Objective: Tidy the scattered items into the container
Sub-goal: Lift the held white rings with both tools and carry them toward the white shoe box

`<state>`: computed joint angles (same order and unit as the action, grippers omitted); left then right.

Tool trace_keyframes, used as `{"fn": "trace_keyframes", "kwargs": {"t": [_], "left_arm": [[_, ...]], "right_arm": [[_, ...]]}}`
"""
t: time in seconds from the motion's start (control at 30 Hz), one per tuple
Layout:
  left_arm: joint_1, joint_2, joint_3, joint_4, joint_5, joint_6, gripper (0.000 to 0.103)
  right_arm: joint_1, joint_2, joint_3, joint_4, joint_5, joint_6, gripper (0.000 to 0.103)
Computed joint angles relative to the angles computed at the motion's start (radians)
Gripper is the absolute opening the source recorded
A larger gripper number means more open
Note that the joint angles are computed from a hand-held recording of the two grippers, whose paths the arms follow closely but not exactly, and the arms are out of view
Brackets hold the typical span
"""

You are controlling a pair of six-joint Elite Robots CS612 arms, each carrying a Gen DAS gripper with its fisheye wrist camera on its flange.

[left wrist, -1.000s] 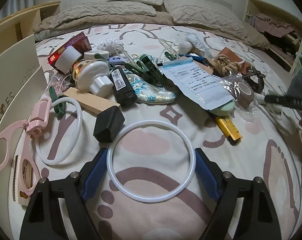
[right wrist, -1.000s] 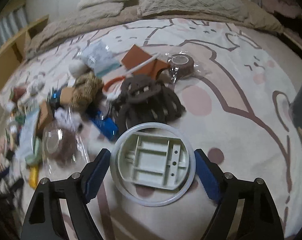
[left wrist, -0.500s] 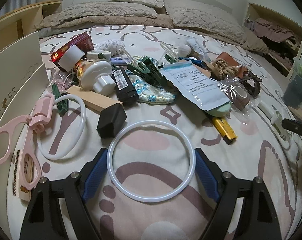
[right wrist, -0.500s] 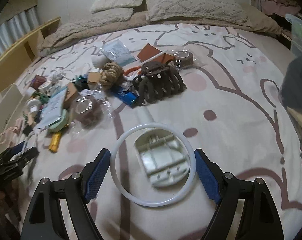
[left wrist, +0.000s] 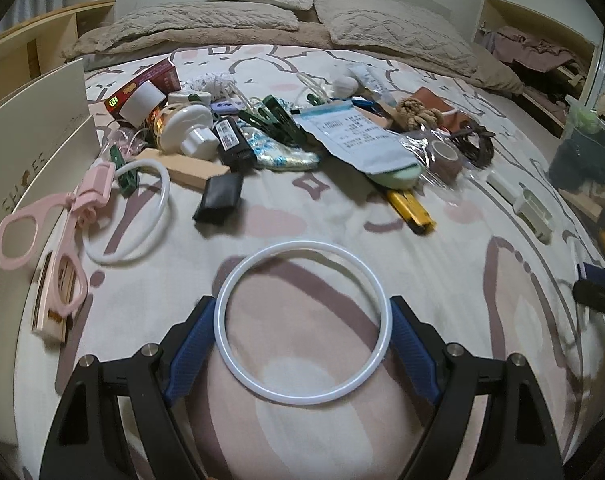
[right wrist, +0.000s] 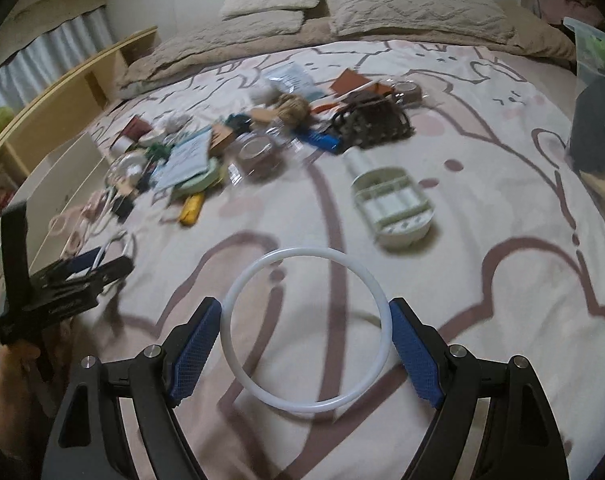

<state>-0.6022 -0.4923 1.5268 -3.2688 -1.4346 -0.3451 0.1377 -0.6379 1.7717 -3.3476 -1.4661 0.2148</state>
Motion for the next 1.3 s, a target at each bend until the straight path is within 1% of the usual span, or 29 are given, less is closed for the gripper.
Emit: {"fn": "trace_keyframes", "kwargs": {"t": [0.17, 0.33, 0.47, 0.73, 1.0, 1.3], "left_arm": [[-0.013, -0.015, 0.041, -0.027, 0.011, -0.004, 0.084], [-0.026, -0.032, 0.083, -0.053, 0.02, -0.008, 0.084], [-0.036, -0.047, 0.117, -0.079, 0.015, -0.007, 0.084], [-0.049, -0.078, 0.17, -0.155, 0.033, -0.003, 0.084], [-0.051, -0.109, 0.219, -0.221, 0.041, -0.013, 0.084], [-0.048, -0.132, 0.248, -0.263, 0.058, -0.027, 0.084]], "right_arm": [[0.015, -0.005, 0.025, -0.029, 0.009, 0.011, 0.085], [0.035, -0.009, 0.04, -0.044, -0.032, 0.003, 0.085], [0.048, -0.012, 0.051, -0.052, -0.045, -0.001, 0.085], [0.069, -0.012, 0.057, -0.077, -0.039, 0.026, 0.085], [0.086, -0.016, 0.058, -0.122, -0.032, 0.053, 0.085], [0.096, -0.032, 0.056, -0.163, -0.042, 0.063, 0.085]]}}
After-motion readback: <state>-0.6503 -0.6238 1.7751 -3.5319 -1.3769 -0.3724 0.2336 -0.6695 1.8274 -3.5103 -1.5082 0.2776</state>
